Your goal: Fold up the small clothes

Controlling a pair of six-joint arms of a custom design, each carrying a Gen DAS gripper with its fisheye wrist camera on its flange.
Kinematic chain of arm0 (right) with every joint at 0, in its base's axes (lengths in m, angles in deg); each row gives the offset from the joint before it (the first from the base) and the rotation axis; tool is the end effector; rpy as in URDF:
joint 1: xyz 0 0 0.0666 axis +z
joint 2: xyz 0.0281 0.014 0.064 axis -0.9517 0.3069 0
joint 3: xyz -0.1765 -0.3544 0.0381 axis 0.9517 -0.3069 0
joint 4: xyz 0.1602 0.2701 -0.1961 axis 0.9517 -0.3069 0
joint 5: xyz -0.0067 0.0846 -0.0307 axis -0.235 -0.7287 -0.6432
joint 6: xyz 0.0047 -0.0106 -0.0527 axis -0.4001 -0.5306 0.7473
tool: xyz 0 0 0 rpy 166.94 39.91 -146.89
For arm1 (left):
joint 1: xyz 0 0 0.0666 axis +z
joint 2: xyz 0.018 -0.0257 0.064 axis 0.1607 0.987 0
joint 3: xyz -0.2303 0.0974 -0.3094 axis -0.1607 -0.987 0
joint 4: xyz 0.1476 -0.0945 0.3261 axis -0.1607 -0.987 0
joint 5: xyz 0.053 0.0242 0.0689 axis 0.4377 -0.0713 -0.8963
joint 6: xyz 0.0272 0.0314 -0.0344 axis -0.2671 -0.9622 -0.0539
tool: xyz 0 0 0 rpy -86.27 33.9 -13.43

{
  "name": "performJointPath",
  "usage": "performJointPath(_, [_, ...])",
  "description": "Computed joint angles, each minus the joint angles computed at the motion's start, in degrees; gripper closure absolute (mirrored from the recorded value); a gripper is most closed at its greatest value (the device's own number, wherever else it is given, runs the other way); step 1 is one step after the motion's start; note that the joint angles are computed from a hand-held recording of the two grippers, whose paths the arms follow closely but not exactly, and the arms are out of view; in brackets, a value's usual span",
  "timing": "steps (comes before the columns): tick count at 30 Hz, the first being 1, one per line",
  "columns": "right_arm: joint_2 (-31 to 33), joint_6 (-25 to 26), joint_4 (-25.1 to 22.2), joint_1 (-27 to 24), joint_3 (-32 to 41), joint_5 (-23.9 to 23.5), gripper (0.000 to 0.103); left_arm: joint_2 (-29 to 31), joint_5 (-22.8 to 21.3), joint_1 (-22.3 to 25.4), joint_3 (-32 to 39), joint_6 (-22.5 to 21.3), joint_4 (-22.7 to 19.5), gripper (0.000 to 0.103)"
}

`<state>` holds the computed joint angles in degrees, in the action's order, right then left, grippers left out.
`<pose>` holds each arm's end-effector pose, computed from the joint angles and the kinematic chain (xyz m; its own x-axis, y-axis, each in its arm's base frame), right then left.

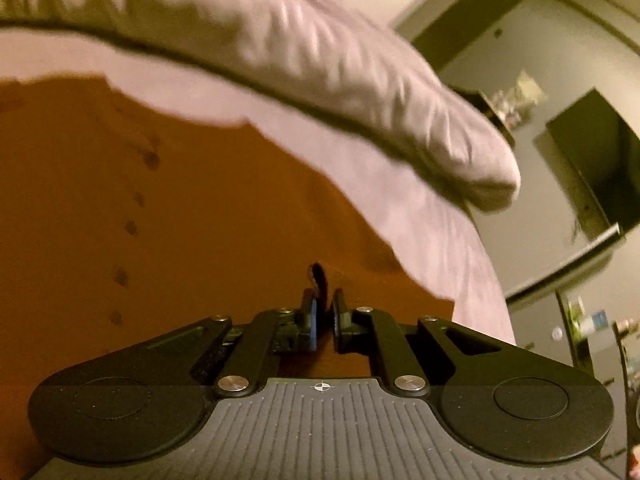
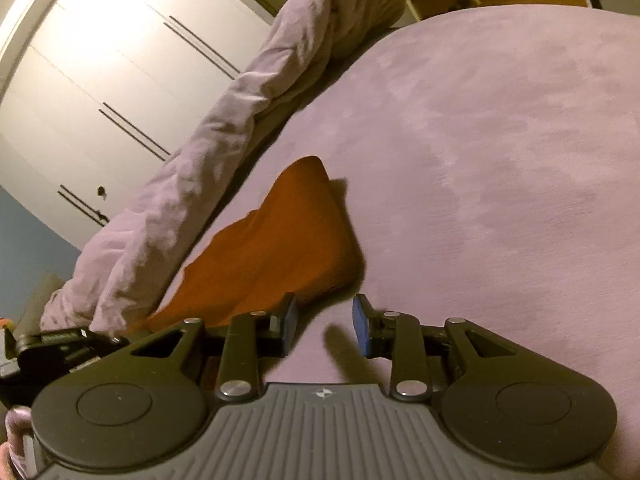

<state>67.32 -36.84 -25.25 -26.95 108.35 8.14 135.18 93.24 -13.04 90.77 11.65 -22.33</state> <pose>0.2592 0.2423 0.4991 -0.5770 0.6361 -0.5123 0.1809 0.7112 0.6793 0.3695 -0.1588 0.5709 -0.7794 -0.3859 -0.4936 -0.0248 0.8062 -0.5911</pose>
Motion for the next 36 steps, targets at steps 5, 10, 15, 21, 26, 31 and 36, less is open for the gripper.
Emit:
performJointPath(5, [2.4,0.3,4.9,0.9,1.8,-3.1,0.072,-2.5,-2.9,6.2,0.3,-0.6,-2.6,0.094])
performJointPath(10, [7.6,-0.8,11.6,1.3,4.1,-11.0,0.055,-4.7,-4.9,12.2,-1.8,-3.0,-5.1,0.094])
performJointPath(15, [13.0,-2.0,13.4,2.2,8.2,-15.2,0.051,-6.1,-5.0,16.9,-4.1,-4.8,-6.4,0.094])
performJointPath(21, [18.7,-2.1,11.1,0.4,12.7,-14.0,0.05,-6.3,-6.4,19.8,-7.0,-7.2,-5.9,0.094])
performJointPath(26, [21.5,-1.0,10.4,-1.7,15.6,-10.0,0.05,-5.7,-6.1,21.7,-8.4,-8.4,-6.1,0.094])
performJointPath(31, [23.0,-1.2,11.0,-2.9,16.4,-9.9,0.059,-4.4,-6.7,21.6,-9.2,-9.0,-5.3,0.094])
performJointPath(36, [22.3,-3.6,10.5,-2.9,14.4,-7.1,0.097,-3.7,-8.3,21.0,-10.2,-10.2,-5.2,0.094])
